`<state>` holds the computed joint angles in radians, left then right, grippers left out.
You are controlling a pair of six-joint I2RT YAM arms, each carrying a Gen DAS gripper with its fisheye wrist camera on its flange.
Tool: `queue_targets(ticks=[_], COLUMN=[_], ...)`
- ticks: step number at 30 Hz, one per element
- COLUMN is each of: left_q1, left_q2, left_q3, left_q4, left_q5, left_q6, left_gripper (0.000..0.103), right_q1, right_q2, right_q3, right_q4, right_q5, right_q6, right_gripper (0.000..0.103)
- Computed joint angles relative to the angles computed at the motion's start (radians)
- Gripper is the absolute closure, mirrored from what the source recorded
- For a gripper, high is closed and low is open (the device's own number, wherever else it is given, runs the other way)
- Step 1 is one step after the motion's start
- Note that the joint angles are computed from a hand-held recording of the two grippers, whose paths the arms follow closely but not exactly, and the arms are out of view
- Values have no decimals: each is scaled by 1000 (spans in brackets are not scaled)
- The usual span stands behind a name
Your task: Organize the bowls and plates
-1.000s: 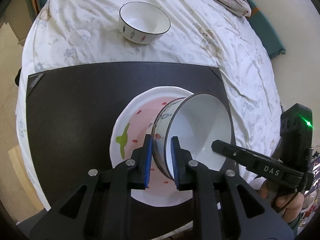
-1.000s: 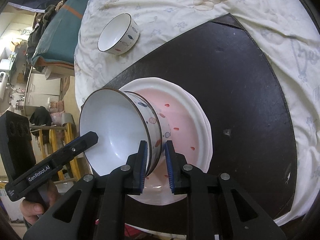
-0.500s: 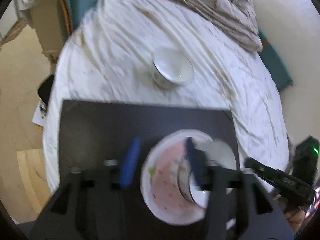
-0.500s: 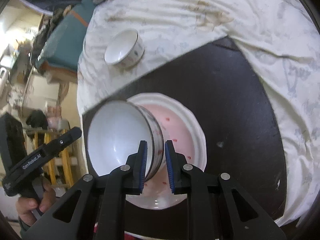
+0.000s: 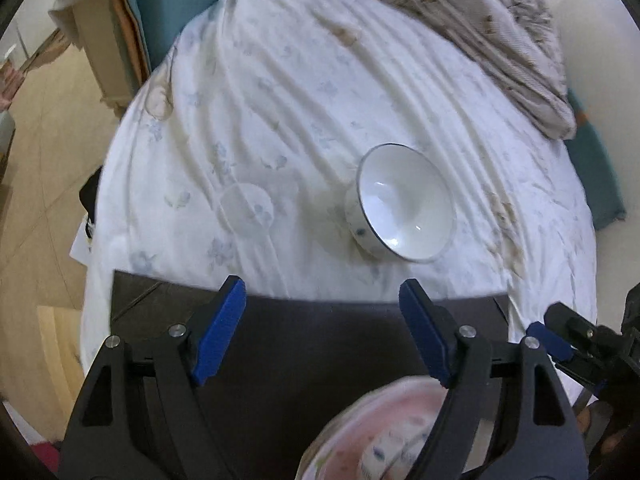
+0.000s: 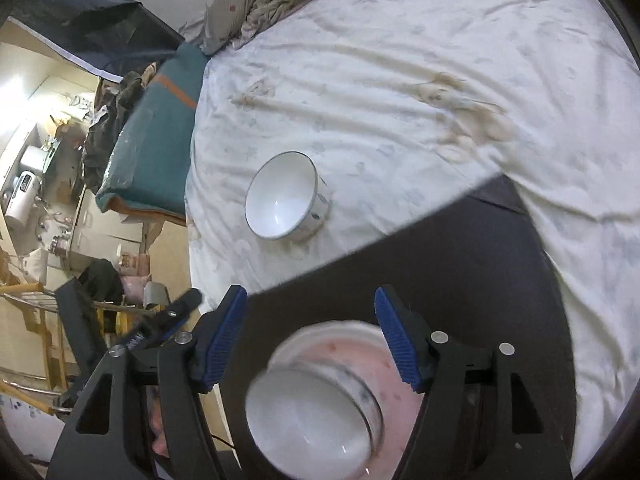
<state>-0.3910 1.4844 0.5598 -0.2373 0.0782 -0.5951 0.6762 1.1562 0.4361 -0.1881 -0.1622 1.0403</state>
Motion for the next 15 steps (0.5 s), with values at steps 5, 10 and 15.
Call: queue_targets(ticks=[5, 10, 15], left_q1=[40, 26, 7], left_q2=[286, 449, 559], left_q3=[171, 306, 396], left_q4=[27, 37, 34], left_q5=[42, 32, 29], left_q6=[40, 45, 47], left_gripper=[27, 27, 34], right_q1=[-151, -230, -232], right_q2=[342, 627, 783], right_q3=[133, 256, 380], right_q4=[135, 255, 231], right_q5=[-143, -236, -262], right_q6=[-88, -106, -165], right_gripper=[33, 33, 36])
